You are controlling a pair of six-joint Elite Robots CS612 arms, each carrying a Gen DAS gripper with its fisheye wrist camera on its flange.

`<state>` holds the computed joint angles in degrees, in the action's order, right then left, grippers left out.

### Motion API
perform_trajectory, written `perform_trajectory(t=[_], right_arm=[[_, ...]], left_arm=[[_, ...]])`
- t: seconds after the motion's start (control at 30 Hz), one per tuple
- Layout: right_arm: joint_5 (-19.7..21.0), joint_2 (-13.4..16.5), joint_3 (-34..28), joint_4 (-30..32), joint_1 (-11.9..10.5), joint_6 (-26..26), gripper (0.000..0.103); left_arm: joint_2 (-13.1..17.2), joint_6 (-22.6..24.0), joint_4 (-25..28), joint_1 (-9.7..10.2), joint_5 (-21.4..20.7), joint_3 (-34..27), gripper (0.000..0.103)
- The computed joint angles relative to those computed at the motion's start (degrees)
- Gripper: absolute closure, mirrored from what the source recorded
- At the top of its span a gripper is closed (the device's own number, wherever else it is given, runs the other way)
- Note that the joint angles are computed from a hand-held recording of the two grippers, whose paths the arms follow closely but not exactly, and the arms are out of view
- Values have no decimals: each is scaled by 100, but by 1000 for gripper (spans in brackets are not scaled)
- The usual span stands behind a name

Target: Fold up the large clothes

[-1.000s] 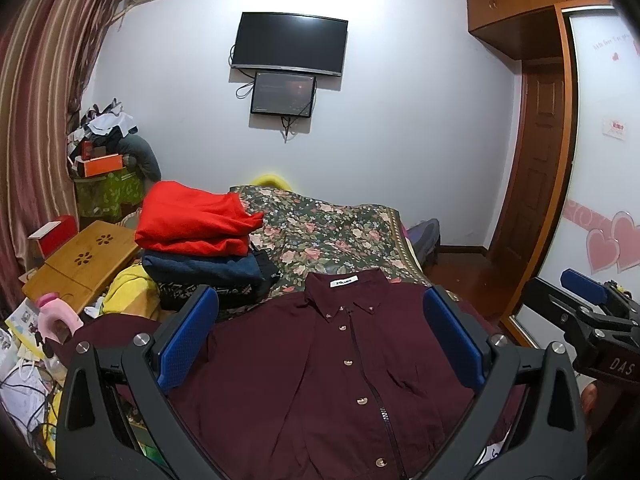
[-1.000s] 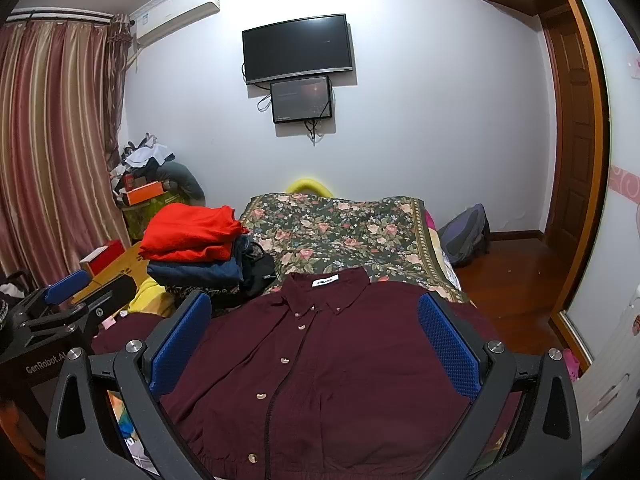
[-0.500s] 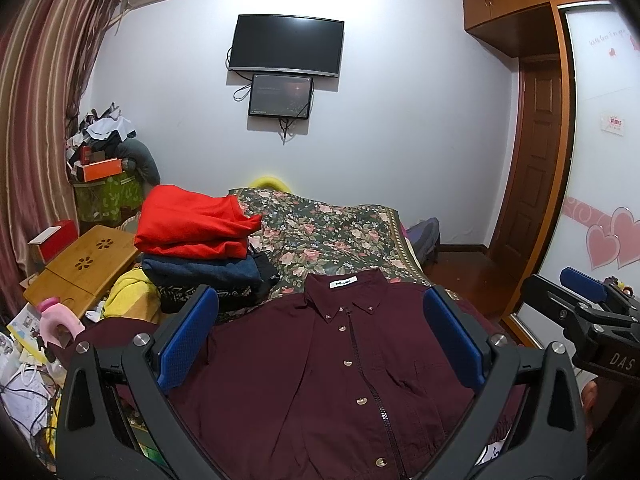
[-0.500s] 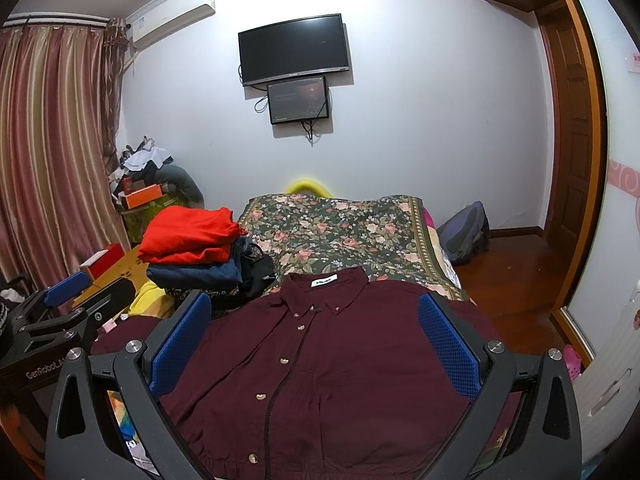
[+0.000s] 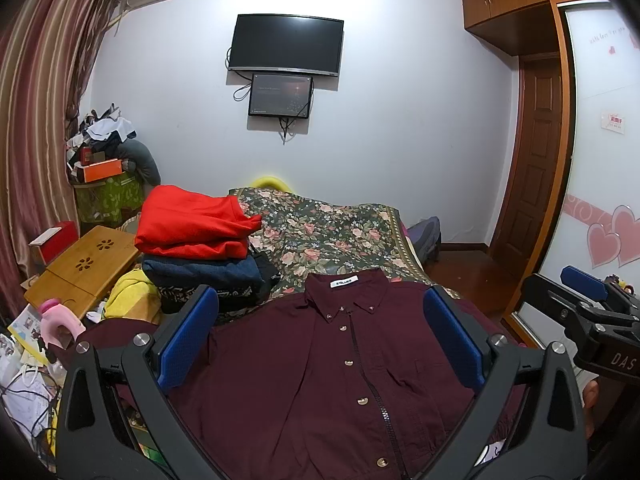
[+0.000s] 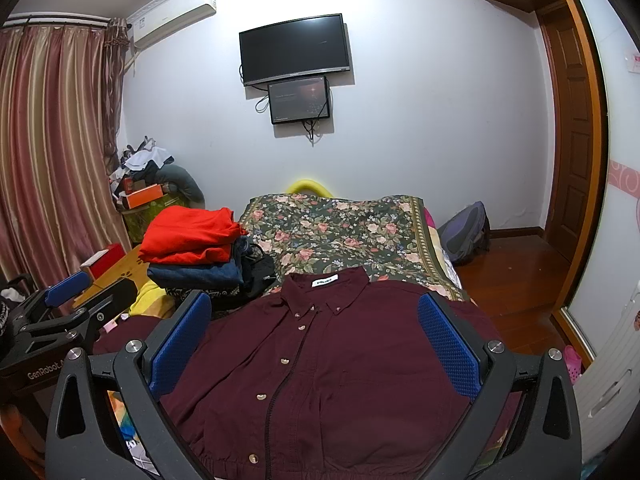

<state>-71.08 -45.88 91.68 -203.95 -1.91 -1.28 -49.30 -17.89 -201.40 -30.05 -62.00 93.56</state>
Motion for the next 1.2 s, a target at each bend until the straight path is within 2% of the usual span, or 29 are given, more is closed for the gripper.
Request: perform_trajectory(t=[0.87, 1.2], right_arm=[[-36, 1, -3, 31, 12, 11, 0], [-162, 52, -135, 264, 60, -41, 0]], left_arm=[[11, -10, 48, -5, 65, -26, 0], [66, -136, 156, 112, 117, -93, 0]])
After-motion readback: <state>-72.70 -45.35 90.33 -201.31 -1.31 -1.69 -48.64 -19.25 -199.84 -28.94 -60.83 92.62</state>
